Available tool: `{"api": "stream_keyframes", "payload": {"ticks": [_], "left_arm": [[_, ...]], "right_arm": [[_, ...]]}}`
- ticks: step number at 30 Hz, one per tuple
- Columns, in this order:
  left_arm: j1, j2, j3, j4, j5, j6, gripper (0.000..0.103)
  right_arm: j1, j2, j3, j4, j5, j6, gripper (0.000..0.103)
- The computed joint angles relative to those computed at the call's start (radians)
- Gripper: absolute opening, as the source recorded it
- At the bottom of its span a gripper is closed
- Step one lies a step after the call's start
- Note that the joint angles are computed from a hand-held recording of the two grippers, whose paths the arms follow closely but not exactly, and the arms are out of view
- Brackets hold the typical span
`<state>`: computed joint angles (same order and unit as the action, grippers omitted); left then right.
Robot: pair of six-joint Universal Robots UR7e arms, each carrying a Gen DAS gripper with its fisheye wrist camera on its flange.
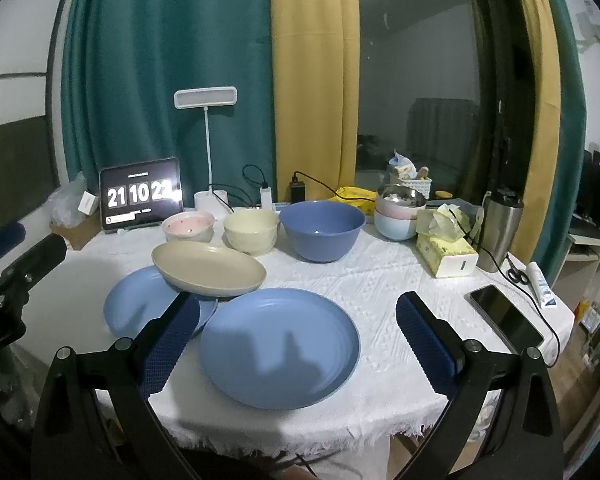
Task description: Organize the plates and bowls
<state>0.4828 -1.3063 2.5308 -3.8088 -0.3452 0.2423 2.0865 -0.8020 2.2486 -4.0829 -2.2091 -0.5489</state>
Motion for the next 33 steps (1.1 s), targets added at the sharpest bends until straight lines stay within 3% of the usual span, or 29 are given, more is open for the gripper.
{"api": "stream_keyframes", "payload": {"ticks": [8,20,26,28,33], "left_arm": [[0.04,0.025,-0.012,0.072,-0.039,-0.042,0.102],[0.165,0.019,-0.07,0.503,-0.256,-0.292,0.1],[0.229,0.054,-0.128,0.664,-0.342,-0.381,0.084],[0.248,0.072,-0.152,0.712,-0.359,-0.407,0.066],[0.282,0.117,-0.212,0.833,-0.375,-0.473,0.051]], "right_arm": [[-0.025,-0.004,-0.003,0.043,0.009,0.025,0.101],[-0.115,-0.003,-0.014,0.092,0.024,0.062,0.099],[-0.168,-0.007,-0.015,0.131,0.051,0.084,0.091],[-0.19,-0.013,-0.016,0.163,0.071,0.089,0.088],[-0.233,-0.018,-0.027,0.228,0.112,0.094,0.078]]}}
